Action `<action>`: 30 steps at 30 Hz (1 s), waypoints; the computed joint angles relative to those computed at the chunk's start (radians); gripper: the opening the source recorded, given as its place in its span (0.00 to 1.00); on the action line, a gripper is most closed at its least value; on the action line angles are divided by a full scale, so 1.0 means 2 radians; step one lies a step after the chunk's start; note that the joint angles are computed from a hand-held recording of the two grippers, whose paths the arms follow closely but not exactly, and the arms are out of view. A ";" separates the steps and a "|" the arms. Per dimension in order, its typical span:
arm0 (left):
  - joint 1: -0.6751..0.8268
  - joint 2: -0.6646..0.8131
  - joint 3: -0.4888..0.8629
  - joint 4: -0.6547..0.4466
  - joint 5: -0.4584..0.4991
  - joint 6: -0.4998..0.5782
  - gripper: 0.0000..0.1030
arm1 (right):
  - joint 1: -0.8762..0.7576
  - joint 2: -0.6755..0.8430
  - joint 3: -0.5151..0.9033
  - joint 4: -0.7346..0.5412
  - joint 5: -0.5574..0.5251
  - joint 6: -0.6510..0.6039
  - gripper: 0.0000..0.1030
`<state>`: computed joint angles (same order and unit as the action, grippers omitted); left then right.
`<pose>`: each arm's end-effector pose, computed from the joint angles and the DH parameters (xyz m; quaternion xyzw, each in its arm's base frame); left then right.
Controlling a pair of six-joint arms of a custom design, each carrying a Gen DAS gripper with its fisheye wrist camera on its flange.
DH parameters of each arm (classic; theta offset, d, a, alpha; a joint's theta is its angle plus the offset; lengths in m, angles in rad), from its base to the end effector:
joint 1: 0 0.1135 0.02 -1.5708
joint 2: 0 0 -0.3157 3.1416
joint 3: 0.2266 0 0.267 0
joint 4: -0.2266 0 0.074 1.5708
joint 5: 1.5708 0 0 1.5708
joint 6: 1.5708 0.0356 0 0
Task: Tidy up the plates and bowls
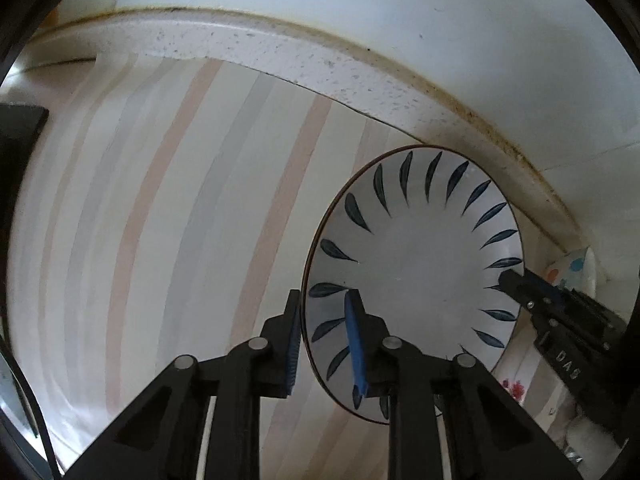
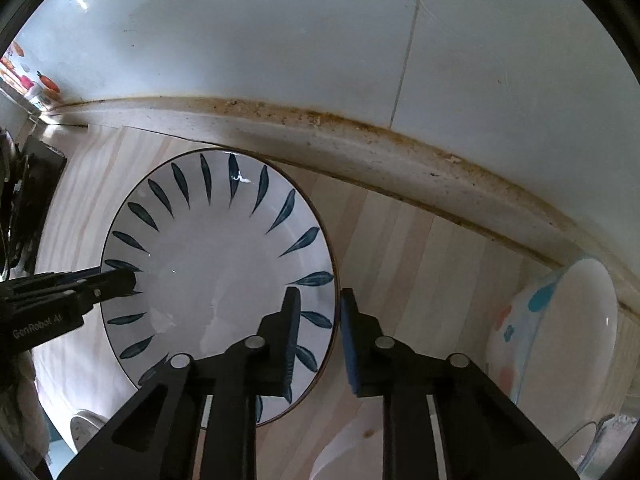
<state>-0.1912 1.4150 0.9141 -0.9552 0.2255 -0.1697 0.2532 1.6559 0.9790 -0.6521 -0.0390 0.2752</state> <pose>0.2346 -0.0535 0.2451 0.0171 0.9919 -0.1207 0.0359 0.3031 0.0799 0.2055 0.0086 0.9925 0.0502 0.1113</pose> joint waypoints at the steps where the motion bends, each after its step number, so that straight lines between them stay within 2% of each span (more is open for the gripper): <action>1: -0.003 -0.001 0.001 0.000 -0.003 -0.002 0.18 | -0.006 0.002 0.001 0.001 -0.007 -0.003 0.17; 7: -0.001 -0.021 -0.001 -0.008 -0.012 0.000 0.18 | -0.025 -0.017 -0.024 0.010 -0.031 -0.007 0.16; 12: 0.017 -0.041 0.020 -0.039 -0.013 0.021 0.18 | -0.026 -0.035 -0.031 0.008 -0.036 -0.008 0.16; 22: 0.117 -0.102 0.069 -0.158 0.006 0.129 0.18 | -0.018 -0.130 -0.025 -0.059 -0.039 -0.013 0.16; 27: 0.176 -0.147 0.080 -0.221 0.015 0.192 0.18 | 0.027 -0.203 -0.036 -0.102 -0.029 0.022 0.16; 29: 0.219 -0.167 0.085 -0.256 0.020 0.238 0.18 | 0.052 -0.228 -0.038 -0.121 -0.023 0.041 0.16; 30: 0.220 -0.178 0.082 -0.261 0.018 0.238 0.18 | 0.070 -0.244 -0.042 -0.132 -0.018 0.056 0.16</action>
